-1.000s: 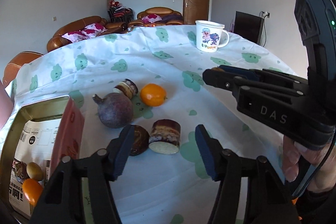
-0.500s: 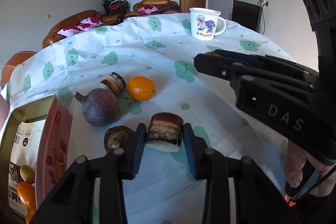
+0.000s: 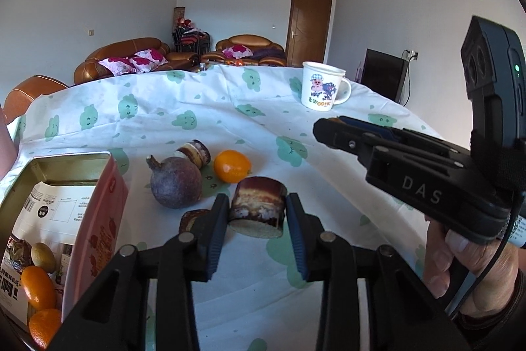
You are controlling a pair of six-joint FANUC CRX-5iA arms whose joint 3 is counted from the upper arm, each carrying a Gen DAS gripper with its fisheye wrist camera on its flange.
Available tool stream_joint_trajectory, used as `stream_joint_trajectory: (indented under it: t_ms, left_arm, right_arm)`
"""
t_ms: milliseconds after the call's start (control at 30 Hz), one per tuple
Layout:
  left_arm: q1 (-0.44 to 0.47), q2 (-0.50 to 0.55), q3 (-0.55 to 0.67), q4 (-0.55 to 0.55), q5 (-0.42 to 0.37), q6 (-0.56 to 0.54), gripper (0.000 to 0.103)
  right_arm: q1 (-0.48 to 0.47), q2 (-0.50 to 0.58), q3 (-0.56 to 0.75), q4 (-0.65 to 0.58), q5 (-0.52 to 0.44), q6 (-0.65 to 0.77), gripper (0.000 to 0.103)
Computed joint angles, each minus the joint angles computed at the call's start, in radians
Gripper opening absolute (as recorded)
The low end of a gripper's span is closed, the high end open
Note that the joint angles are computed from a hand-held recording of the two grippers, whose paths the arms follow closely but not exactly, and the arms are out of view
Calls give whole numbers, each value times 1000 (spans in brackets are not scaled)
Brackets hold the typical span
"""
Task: Organize fruits
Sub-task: 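Grasp the brown-topped cylindrical cake with the left tool and lift it, then carry the cake with the left tool while the right tool carries the kiwi toward the box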
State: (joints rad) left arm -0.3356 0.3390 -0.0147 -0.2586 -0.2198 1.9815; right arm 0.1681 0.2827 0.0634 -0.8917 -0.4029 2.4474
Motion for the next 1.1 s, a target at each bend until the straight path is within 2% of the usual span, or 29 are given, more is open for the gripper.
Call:
stream_joint_trajectory:
  t_ms: [67, 300, 400, 633, 833, 1100]
  left_arm:
    - [-5, -6, 3, -51, 5, 51, 37]
    - [-59, -38, 48, -397, -26, 410, 37]
    - [-80, -44, 62, -496, -46, 506, 37]
    - [-103, -53, 70, -605, -64, 617, 37]
    - [-170, -60, 92, -824, -143, 810, 37]
    - [-190, -63, 92, -891, -169, 876, 37]
  right_arm:
    - [-11, -3, 0, -38, -7, 40, 27]
    - [-29, -13, -5, -115, -16, 125, 27]
    - [-39, -17, -9, -156, -21, 172, 27]
    - [-63, -24, -14, -236, -38, 259, 27]
    - [-81, -31, -21, -300, -52, 327, 27]
    - [-99, -38, -31, -367, -61, 408, 27]
